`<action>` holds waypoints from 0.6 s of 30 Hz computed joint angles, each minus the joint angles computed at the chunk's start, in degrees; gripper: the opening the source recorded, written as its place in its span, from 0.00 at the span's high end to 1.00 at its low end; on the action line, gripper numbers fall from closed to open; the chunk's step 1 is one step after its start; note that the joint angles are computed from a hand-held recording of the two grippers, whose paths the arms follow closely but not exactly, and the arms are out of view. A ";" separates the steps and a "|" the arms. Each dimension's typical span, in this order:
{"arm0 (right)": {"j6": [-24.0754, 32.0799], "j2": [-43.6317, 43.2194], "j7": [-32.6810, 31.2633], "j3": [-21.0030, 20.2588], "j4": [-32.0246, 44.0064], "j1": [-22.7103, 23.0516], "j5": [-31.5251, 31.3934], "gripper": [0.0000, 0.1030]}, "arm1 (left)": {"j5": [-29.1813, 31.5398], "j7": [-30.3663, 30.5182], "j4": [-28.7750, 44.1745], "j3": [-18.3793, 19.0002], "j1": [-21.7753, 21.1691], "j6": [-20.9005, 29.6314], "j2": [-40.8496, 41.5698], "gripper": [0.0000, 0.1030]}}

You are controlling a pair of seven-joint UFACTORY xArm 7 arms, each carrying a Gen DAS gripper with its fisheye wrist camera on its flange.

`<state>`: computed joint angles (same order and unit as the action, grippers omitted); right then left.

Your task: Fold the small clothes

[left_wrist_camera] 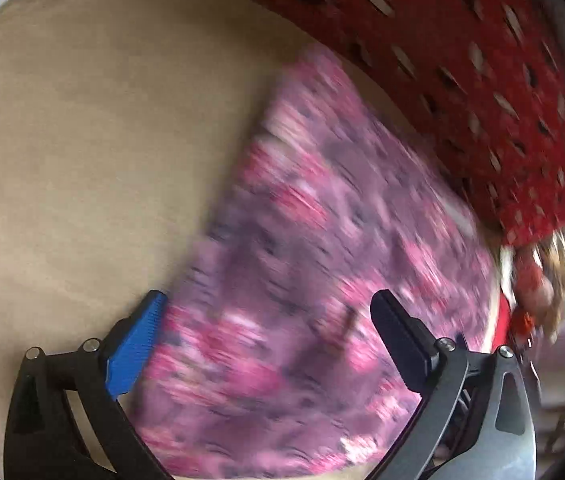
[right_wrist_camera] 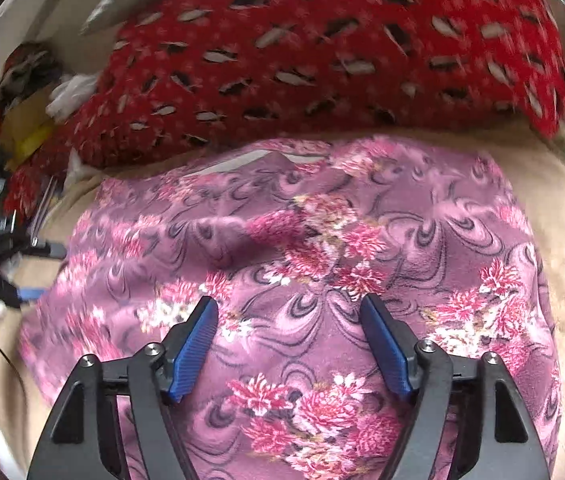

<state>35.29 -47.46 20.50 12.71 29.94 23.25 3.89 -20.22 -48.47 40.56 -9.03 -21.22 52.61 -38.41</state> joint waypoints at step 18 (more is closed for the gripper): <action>2.60 -1.64 -0.60 -2.14 0.90 1.38 1.67 0.18 | -3.03 -2.18 0.90 -1.13 -2.05 -5.04 -4.82 0.85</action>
